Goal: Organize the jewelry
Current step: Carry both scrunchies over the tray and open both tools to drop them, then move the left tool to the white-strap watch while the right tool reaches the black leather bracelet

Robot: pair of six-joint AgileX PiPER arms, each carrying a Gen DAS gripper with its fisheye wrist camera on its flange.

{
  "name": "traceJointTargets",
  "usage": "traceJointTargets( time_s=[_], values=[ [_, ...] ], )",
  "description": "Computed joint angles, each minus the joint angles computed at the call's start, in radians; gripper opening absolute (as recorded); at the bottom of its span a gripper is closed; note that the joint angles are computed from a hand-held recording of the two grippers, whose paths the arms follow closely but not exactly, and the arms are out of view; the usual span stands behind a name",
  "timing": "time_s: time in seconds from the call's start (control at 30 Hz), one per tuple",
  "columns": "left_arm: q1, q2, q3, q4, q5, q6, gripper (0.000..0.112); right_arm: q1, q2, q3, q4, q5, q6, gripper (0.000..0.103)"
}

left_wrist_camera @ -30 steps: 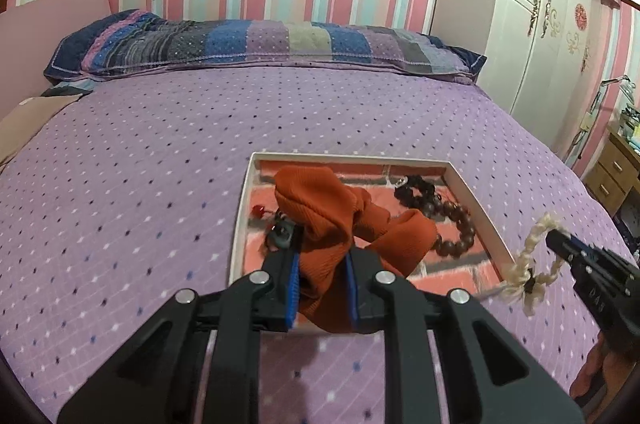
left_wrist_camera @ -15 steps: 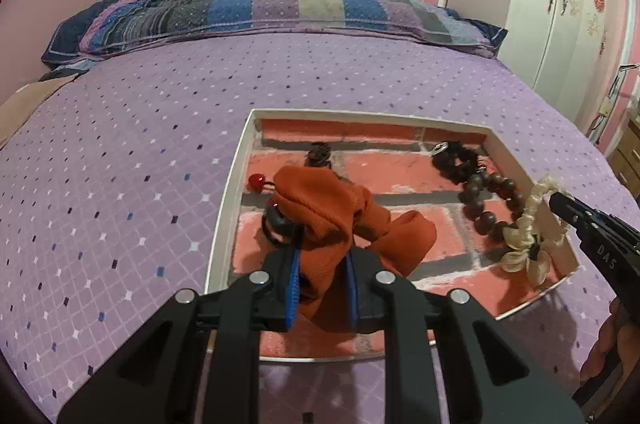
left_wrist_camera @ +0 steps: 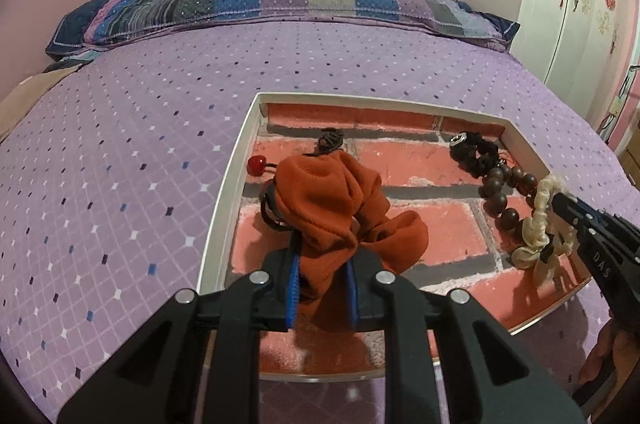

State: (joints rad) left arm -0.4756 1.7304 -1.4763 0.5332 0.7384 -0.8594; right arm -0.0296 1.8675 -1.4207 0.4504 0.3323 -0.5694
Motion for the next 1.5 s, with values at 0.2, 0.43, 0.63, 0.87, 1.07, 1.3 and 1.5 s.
traceJointTargets(
  time_s=[0.2,0.43,0.63,0.87,1.07,1.3,1.5],
  values=[
    [0.001,0.014,-0.007,-0.003,0.01,-0.002,0.019,-0.011,0.015,-0.013,0.045,0.021,-0.036,0.012],
    [-0.006,0.018,-0.008,0.02,0.028,-0.016,0.021,-0.014,0.01,-0.008,0.043,0.02,-0.03,0.043],
    [-0.047,-0.008,0.027,0.141,0.04,-0.114,0.053,-0.027,-0.03,0.014,0.071,0.046,-0.047,0.081],
    [-0.089,-0.047,0.065,0.209,0.07,-0.176,0.076,-0.103,-0.119,0.054,0.19,0.144,-0.142,0.093],
    [-0.157,-0.14,0.123,0.272,0.098,-0.231,0.078,-0.208,-0.286,0.221,0.32,0.146,-0.343,0.098],
    [-0.327,-0.317,0.31,0.384,0.216,-0.4,0.089,-0.407,-0.483,0.463,0.477,0.205,-0.601,0.098],
    [-0.499,-0.49,0.456,0.363,0.339,-0.511,0.089,-0.655,-0.624,0.624,0.598,0.379,-0.815,0.098]
  ],
)
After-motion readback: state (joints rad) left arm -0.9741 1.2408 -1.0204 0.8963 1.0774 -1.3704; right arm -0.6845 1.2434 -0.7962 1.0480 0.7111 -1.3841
